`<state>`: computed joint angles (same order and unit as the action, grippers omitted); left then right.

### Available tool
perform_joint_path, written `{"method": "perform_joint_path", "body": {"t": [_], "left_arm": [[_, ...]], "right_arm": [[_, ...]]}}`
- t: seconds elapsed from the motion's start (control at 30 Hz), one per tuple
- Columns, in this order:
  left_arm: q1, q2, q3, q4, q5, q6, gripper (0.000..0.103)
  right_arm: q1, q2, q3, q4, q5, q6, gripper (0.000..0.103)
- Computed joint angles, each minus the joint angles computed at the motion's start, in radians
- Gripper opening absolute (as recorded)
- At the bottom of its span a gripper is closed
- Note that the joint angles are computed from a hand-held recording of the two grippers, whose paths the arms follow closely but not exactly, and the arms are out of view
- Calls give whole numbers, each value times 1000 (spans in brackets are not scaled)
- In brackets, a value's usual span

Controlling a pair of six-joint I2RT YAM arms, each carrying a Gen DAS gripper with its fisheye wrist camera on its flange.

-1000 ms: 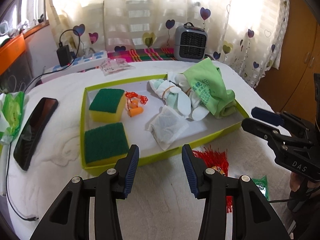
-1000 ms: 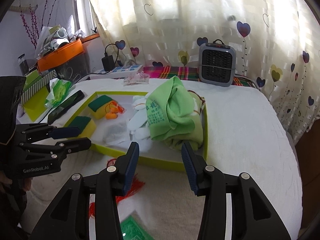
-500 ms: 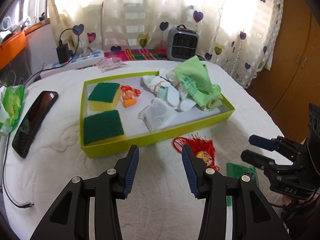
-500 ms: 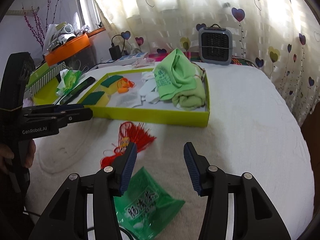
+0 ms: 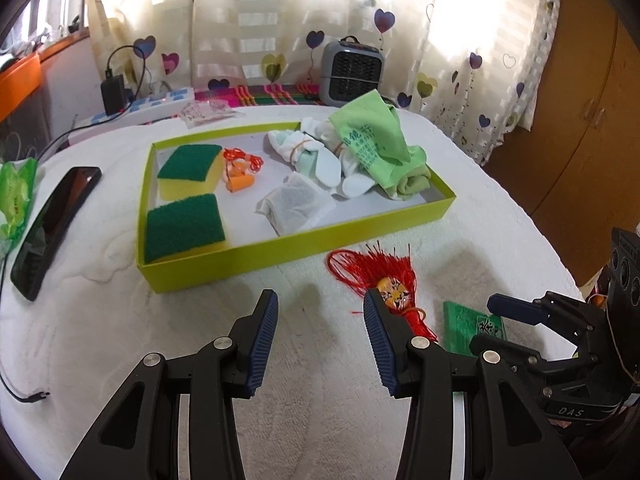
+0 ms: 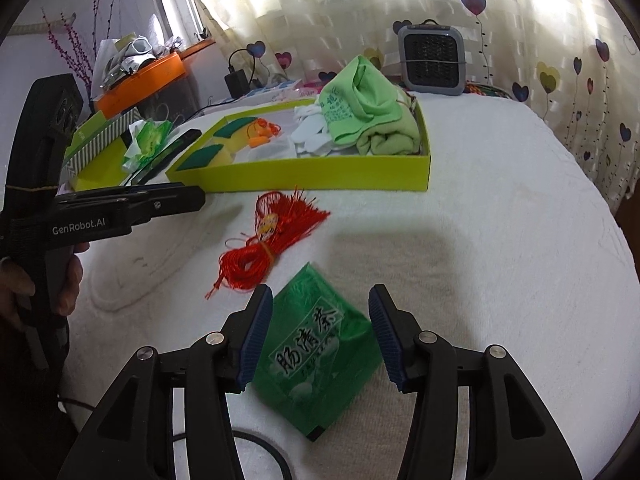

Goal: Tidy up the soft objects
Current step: 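Move both open tools back toward the red ornament and green packet, then grasp the green printed packet with the right tool while the left tool approaches the red ornament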

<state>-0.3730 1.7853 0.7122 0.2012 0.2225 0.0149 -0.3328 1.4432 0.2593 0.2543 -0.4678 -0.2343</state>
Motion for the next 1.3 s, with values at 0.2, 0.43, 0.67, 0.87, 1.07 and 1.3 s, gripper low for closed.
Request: {"method": "perform_joint_path", "body": {"t": [0.2,0.43,0.67,0.87,1.07,1.3], "left_arm": [[-5,15,2,-1,6,2,43],[-4,34,15,-15,21,-3,43],[-16,41,25,-26,20,-9,43],[-30,44,31,-37,25,-14,43],[-49,41,34,-41,23,-23,43],[-76,44,40,-52,17,-30,43]], "right_arm": [[0,-16,-22,4,-3,0,60],[56,-22,-28,-2,60,1,60],[100,-22,-37,6,131,4,60],[103,-27,-43,10,141,1,60],[104,-39,-56,23,158,0,53],[73,-54,-82,52,141,-8,39]]}}
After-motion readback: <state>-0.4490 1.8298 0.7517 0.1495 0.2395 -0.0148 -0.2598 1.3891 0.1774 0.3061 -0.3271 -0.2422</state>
